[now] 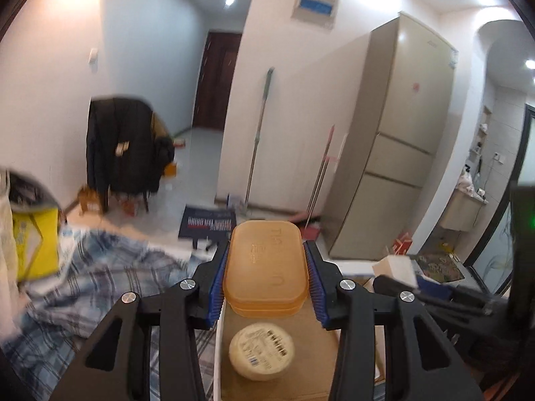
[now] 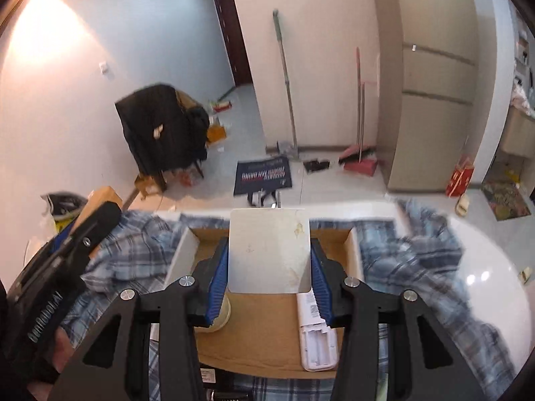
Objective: Organize rigid objects
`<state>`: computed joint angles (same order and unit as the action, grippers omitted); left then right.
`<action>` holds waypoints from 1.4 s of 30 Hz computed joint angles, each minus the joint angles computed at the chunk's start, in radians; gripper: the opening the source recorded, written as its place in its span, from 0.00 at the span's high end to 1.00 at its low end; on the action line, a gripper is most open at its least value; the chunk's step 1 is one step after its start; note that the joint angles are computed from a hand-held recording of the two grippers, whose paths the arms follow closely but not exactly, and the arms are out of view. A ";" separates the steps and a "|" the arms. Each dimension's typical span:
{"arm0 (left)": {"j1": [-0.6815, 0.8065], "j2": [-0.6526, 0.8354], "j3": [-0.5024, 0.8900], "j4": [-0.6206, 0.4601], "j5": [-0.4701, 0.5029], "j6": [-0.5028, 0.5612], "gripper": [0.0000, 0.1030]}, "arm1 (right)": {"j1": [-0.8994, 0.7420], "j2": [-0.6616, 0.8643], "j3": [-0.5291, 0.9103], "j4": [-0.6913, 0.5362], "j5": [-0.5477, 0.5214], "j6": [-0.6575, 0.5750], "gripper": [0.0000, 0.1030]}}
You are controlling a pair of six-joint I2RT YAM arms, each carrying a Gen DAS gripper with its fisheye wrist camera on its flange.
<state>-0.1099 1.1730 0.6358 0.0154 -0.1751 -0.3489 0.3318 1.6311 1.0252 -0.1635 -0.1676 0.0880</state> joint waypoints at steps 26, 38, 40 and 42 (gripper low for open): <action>0.006 0.292 0.044 0.097 0.085 0.047 0.56 | -0.068 0.214 0.075 -0.043 -0.095 -0.042 0.37; -0.018 0.522 0.275 -0.134 0.098 0.096 0.56 | -0.126 0.211 0.134 -0.087 -0.052 -0.006 0.37; -0.014 0.538 0.287 -0.150 0.112 0.094 0.56 | -0.126 0.226 0.147 -0.089 -0.051 -0.013 0.37; -0.018 0.544 0.283 -0.149 0.090 0.107 0.56 | -0.130 0.223 0.138 -0.089 -0.049 -0.016 0.37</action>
